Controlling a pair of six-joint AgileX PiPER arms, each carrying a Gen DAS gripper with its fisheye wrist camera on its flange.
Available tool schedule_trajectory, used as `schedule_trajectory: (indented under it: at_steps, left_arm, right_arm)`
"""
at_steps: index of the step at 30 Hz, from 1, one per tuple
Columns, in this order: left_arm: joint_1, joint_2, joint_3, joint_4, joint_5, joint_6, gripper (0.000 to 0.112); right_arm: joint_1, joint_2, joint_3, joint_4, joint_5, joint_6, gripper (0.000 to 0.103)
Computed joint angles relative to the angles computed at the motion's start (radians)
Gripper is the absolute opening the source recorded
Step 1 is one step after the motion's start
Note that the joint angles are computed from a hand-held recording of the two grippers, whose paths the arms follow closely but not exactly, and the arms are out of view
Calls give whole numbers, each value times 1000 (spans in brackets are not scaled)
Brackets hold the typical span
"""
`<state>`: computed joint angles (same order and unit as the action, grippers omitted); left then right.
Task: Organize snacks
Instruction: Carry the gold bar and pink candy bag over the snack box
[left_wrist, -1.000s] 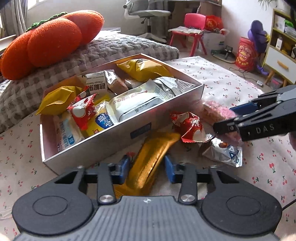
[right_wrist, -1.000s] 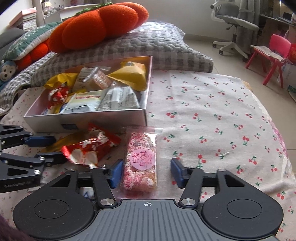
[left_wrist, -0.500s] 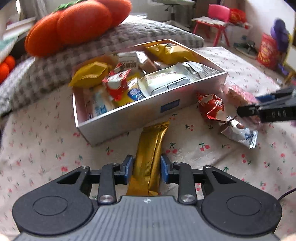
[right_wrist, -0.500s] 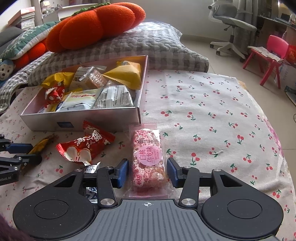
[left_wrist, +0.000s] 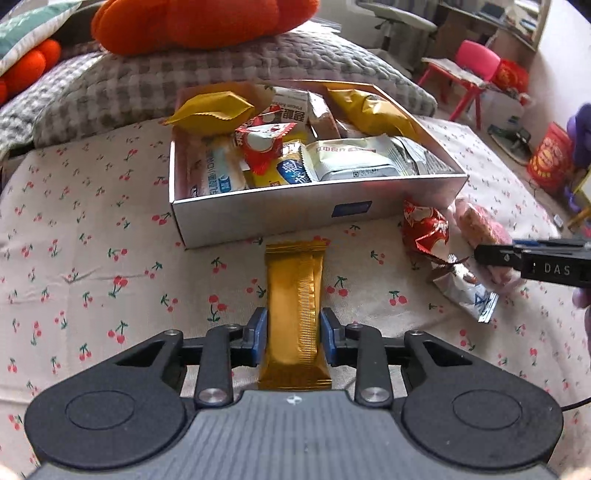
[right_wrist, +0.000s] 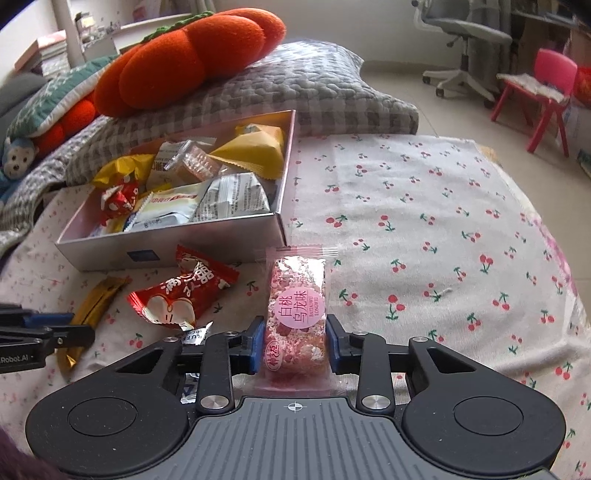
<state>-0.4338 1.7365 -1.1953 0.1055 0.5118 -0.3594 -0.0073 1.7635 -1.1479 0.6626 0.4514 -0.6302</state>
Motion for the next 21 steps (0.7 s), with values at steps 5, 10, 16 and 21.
schedule_trajectory:
  at_steps: [5,10,16,21]
  left_arm:
    - [1,-4,-9,12,31,-42,26]
    - [3,-28,-16,-18,50,-25,26]
    - [-7,-71,-19,-32,42,-4,26]
    - [0,-77,-38,-48,29,-13,26]
  right_arm:
    - [-13,-3,-27,-59,50,113,32]
    - [-26,-16,-53,-56,103,158,32]
    - [-27,-28,-86,-63,148,220,32]
    - [-20,-28,-105,-32,162,222,32]
